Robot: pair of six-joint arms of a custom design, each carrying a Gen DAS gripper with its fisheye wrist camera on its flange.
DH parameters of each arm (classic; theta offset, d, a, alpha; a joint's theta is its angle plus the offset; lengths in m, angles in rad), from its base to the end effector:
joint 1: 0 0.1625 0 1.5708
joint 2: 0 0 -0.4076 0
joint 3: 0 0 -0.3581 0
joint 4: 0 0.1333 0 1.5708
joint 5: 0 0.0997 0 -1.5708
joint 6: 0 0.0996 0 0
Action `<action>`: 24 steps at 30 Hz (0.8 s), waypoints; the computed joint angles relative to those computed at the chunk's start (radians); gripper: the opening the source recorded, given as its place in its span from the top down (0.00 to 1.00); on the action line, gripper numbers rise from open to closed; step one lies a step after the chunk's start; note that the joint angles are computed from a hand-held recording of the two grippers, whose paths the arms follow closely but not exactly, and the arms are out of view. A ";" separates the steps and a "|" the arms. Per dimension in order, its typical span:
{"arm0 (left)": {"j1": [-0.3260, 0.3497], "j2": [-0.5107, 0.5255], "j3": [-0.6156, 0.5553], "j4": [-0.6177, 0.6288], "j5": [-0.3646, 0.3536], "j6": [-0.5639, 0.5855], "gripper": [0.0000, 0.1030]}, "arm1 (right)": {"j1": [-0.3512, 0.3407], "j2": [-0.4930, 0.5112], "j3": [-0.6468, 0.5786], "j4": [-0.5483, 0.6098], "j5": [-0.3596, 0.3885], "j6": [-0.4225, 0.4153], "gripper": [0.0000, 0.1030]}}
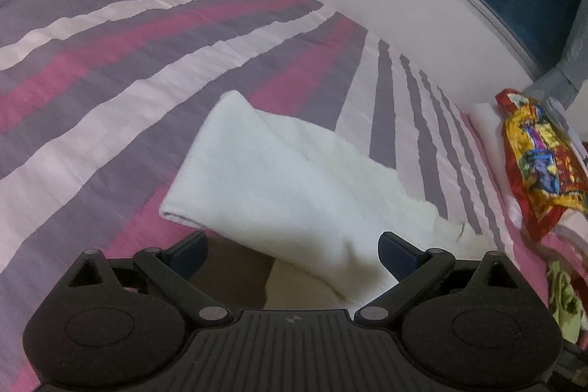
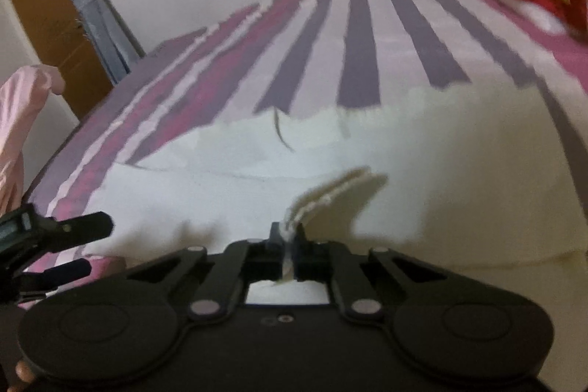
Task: Fold small clothes
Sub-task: 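Pinch the cuff edge with the right tool, straighten it, then release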
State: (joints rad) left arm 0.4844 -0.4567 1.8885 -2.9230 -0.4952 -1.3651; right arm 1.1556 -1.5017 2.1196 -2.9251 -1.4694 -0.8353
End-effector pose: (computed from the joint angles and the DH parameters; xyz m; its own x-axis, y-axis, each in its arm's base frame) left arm -0.3494 -0.4335 -0.0675 -0.8961 -0.3619 -0.2570 0.0242 0.5384 -0.8424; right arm -0.0545 -0.4792 0.3552 -0.8508 -0.2752 0.4477 -0.4948 0.7063 -0.5062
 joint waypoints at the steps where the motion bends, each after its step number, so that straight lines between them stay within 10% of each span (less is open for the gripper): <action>1: 0.000 0.000 -0.001 -0.002 0.004 -0.003 0.05 | -0.001 -0.008 0.005 -0.012 0.016 -0.009 0.95; 21: 0.026 0.106 -0.168 -0.048 -0.070 0.184 0.05 | -0.088 0.029 -0.118 -0.147 -0.065 -0.068 0.95; 24: 0.029 0.104 -0.170 -0.028 -0.075 0.182 0.05 | -0.086 0.047 -0.114 -0.185 -0.097 -0.077 0.77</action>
